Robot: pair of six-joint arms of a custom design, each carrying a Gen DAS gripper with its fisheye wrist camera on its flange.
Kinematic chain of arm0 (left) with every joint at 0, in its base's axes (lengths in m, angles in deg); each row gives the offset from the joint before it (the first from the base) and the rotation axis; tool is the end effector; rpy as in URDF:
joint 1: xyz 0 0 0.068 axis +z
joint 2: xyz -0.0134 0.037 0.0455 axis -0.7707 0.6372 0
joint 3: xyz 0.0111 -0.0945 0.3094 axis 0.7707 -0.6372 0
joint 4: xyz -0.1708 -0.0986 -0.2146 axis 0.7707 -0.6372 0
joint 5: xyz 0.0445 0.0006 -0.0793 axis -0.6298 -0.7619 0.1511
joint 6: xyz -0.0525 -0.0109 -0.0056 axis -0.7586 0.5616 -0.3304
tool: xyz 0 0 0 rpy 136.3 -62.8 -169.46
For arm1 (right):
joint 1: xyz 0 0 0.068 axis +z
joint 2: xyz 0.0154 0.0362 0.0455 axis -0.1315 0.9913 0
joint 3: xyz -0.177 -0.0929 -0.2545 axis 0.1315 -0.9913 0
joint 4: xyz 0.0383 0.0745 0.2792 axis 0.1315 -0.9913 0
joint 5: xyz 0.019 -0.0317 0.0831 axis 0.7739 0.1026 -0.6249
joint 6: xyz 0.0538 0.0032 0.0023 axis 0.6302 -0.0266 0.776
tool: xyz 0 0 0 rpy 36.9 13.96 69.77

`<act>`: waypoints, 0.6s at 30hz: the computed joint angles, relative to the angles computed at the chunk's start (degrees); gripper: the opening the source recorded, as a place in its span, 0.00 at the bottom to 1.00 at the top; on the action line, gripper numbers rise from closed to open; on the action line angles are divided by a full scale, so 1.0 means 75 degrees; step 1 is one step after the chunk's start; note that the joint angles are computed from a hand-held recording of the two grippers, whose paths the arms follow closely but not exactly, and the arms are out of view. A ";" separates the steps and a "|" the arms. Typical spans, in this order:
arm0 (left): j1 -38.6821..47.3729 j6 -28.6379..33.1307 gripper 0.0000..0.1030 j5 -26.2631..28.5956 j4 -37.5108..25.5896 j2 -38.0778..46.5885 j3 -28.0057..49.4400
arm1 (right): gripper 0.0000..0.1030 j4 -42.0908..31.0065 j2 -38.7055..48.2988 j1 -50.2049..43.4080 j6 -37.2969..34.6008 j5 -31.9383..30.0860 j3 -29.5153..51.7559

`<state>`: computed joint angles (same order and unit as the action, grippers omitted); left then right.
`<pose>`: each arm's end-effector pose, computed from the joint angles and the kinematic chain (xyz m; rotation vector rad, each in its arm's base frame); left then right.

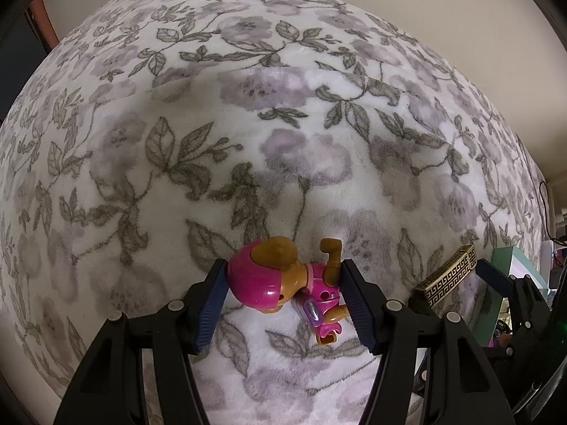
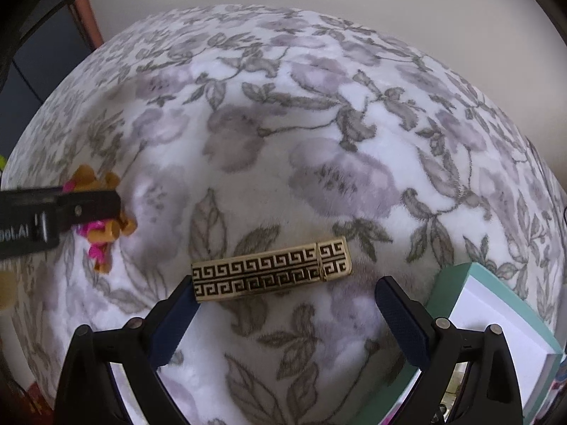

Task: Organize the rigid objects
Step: 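Grasp the pink-haired toy figure with left tool while right tool grasps gold patterned bar, then lift figure and gold bar and carry both over the tray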

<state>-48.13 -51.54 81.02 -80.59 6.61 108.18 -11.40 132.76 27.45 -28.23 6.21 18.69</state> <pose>0.2608 0.0039 0.1839 0.2161 2.8924 -0.2336 0.1893 0.1231 0.1619 -0.0427 2.7918 -0.0420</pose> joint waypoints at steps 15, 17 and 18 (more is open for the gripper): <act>-0.0275 -0.0171 0.63 -0.0291 0.0110 -0.0010 -0.0037 | 0.82 0.0157 -0.0085 0.0212 0.0208 0.0227 -0.0020; -0.0299 -0.0226 0.63 -0.0326 0.0183 0.0051 -0.0056 | 0.82 0.0171 -0.0084 0.0184 0.0188 0.0251 -0.0026; -0.0325 -0.0261 0.63 -0.0359 0.0238 0.0070 -0.0075 | 0.82 0.0183 -0.0075 0.0158 0.0169 0.0231 -0.0027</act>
